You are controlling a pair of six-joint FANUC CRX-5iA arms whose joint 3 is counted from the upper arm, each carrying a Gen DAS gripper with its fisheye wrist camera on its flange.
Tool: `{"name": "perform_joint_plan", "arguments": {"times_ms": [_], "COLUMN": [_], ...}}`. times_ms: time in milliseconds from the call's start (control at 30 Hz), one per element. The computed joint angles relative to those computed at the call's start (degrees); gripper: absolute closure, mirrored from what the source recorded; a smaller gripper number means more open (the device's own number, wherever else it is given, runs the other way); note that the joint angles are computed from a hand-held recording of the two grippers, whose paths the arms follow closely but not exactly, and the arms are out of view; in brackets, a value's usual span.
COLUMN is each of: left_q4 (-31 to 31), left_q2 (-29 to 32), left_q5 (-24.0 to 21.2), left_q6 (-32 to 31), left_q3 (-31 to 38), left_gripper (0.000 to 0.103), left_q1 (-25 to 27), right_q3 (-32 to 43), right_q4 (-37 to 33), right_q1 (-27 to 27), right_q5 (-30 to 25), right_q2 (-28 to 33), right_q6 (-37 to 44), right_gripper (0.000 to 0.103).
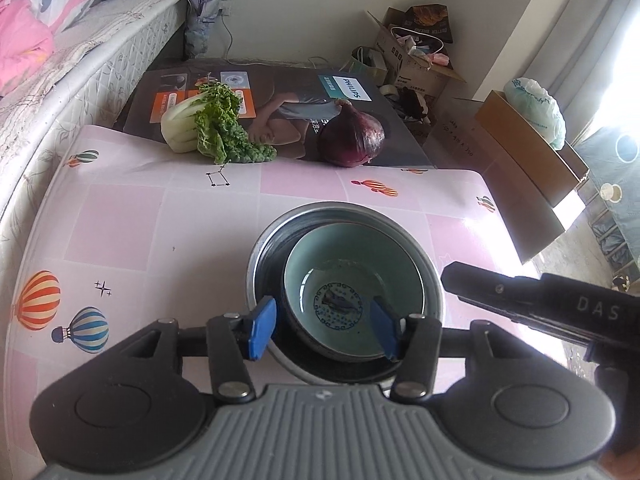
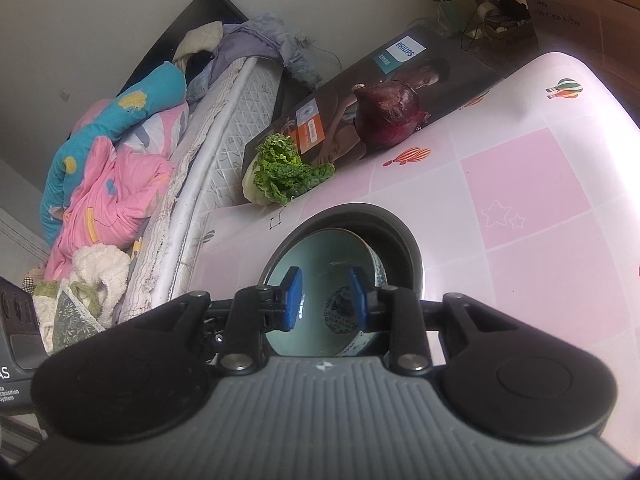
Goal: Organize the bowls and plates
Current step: 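Set the steel bowl holding the green bowl on the table, open the right gripper, then grasp the large steel bowl rim with the left gripper while the right gripper grasps another steel bowl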
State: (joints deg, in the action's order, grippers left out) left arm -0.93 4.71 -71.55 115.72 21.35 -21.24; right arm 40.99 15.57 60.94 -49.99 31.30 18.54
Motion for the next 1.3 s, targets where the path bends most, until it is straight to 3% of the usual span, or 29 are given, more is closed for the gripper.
{"name": "perform_joint_plan", "arguments": {"times_ms": [167, 333, 600, 867, 1133, 1300], "left_q4": [0.13, -2.17, -6.2, -20.25, -27.25, -25.85], "left_q2": [-3.51, -10.08, -23.67, -34.08, -39.33, -40.6], "left_q5": [-2.61, -4.53, -9.15, -18.85, -24.51, -26.12], "left_q6": [-2.37, -5.07, -2.14, 13.74, 25.02, 26.62], "left_q3": [-0.76, -3.25, -11.81, -17.32, -22.02, -24.97], "left_gripper": [0.039, 0.027, 0.018, 0.016, 0.016, 0.016], "left_q1": [-0.71, -2.35, -4.86, -15.71, -26.83, -27.1], "right_q3": [-13.24, -26.8, -39.18, -40.19, -32.59, -28.91], "right_q4": [7.03, 19.78, 32.45, 35.53, 31.03, 26.69], "right_q1": [3.09, 7.65, 16.38, 24.47, 28.35, 29.07], "right_q5": [5.97, 9.44, 5.42, -3.73, -6.21, -5.3], "right_q2": [-9.9, -19.63, -27.36, -25.94, -19.89, -16.74], "right_q6": [-7.94, -20.53, -37.03, -43.41, -37.26, -33.82], "right_gripper": [0.058, 0.054, 0.051, 0.051, 0.051, 0.051]}}
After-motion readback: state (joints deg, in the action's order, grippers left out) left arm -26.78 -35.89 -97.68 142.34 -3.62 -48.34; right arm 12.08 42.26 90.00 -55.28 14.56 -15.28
